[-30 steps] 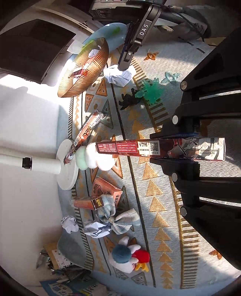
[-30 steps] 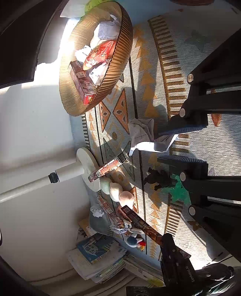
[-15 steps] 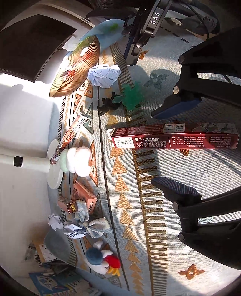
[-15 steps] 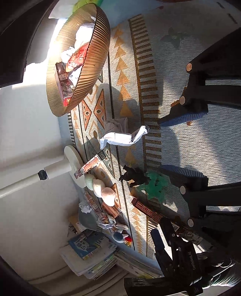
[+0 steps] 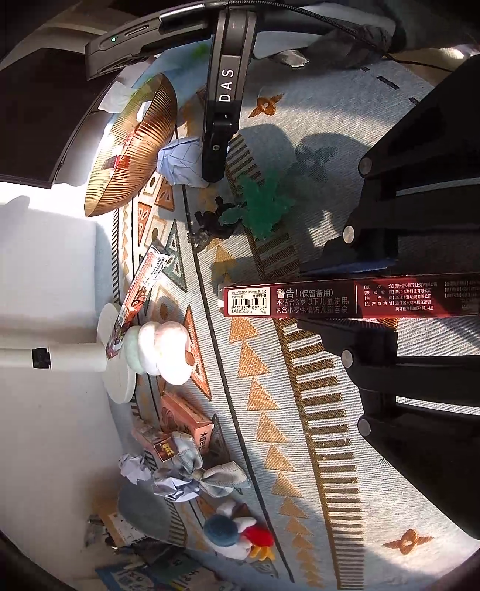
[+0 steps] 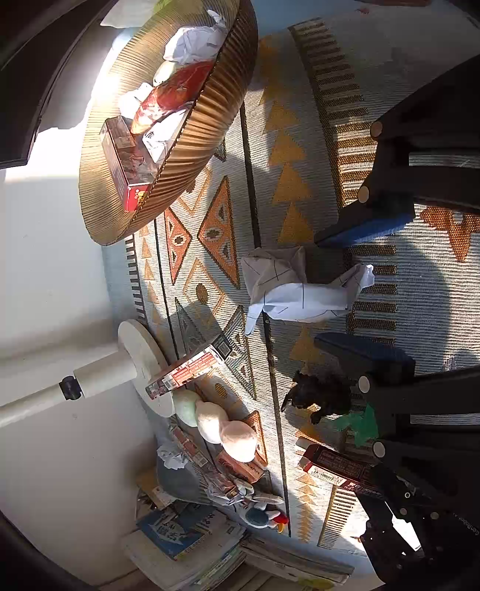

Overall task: Organize objects
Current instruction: 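Lower the snack box and white paper into the golden bowl and open both grippers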

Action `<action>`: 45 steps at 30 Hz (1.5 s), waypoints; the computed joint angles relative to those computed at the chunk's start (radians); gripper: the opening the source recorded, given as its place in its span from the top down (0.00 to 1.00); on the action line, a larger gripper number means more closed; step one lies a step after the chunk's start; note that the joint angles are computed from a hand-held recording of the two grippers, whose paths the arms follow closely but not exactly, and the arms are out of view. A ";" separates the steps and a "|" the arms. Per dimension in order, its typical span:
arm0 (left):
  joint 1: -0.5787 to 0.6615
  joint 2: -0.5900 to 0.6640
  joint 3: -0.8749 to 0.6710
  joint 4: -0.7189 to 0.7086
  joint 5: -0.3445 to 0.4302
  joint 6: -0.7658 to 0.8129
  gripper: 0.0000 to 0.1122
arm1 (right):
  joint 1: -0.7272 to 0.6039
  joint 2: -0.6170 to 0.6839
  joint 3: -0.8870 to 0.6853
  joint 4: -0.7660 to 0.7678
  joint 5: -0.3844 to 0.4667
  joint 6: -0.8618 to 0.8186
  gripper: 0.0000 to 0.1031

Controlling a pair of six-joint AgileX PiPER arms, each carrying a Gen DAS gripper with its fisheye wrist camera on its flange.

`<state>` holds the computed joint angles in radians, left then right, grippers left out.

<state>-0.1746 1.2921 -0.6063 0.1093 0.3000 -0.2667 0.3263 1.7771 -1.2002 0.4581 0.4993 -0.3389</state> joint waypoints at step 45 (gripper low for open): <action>-0.179 0.546 -1.056 -0.532 0.150 0.364 0.40 | -0.341 -0.116 -0.259 0.037 0.103 0.033 0.56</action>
